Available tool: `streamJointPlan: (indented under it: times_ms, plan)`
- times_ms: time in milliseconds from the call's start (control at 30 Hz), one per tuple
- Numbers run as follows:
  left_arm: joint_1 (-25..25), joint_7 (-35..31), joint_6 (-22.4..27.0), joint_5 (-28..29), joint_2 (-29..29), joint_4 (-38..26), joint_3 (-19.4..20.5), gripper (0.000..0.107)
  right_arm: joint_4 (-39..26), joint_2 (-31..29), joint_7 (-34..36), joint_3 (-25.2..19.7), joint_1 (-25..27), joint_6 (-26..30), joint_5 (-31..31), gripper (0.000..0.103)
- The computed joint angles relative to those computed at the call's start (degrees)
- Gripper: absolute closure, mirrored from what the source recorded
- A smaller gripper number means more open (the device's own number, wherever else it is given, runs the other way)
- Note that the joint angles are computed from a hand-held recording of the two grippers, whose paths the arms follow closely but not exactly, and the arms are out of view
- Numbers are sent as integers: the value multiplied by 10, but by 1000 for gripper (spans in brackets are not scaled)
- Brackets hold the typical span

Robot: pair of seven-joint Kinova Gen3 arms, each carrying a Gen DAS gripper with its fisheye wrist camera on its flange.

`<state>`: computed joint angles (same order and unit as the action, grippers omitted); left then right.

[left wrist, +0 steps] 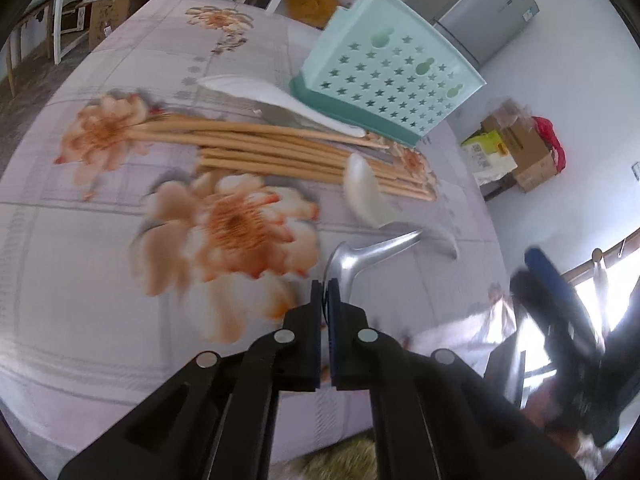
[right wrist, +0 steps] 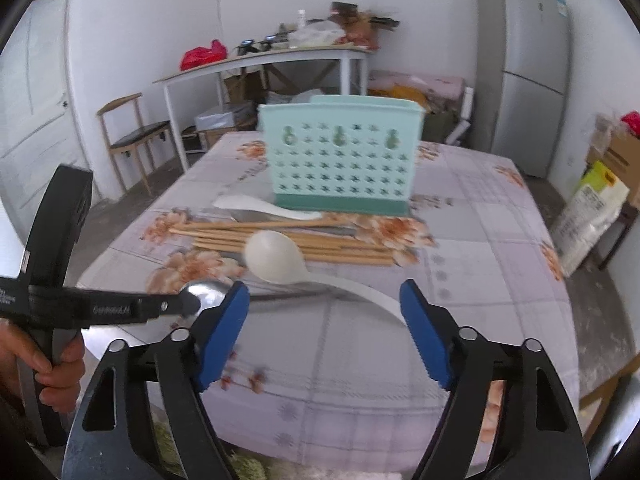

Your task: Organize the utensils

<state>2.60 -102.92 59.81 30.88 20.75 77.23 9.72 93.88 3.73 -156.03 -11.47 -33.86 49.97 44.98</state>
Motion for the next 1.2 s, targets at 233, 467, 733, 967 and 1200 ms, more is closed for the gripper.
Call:
streamJointPlan:
  times_ms: [233,467,733,967,1200]
  plan:
    - [-50,-26,47,-19,-25,3,-30,105,-54,49,54,18,0,-33,-29,43]
    - [-123,-25,78,7,-45,14,-63,106,-129,135,131,50,-44,10,-47,54]
    - [-168,-55,50,66,-75,19,-73,106,-222,231,196,105,-119,125,-9,75]
    - [-169,-124,0,147,-75,-23,-54,106,-211,215,193,117,-116,115,-20,97]
    - [-125,-205,-96,186,-46,-105,-11,106,-163,129,158,99,-73,50,-46,100]
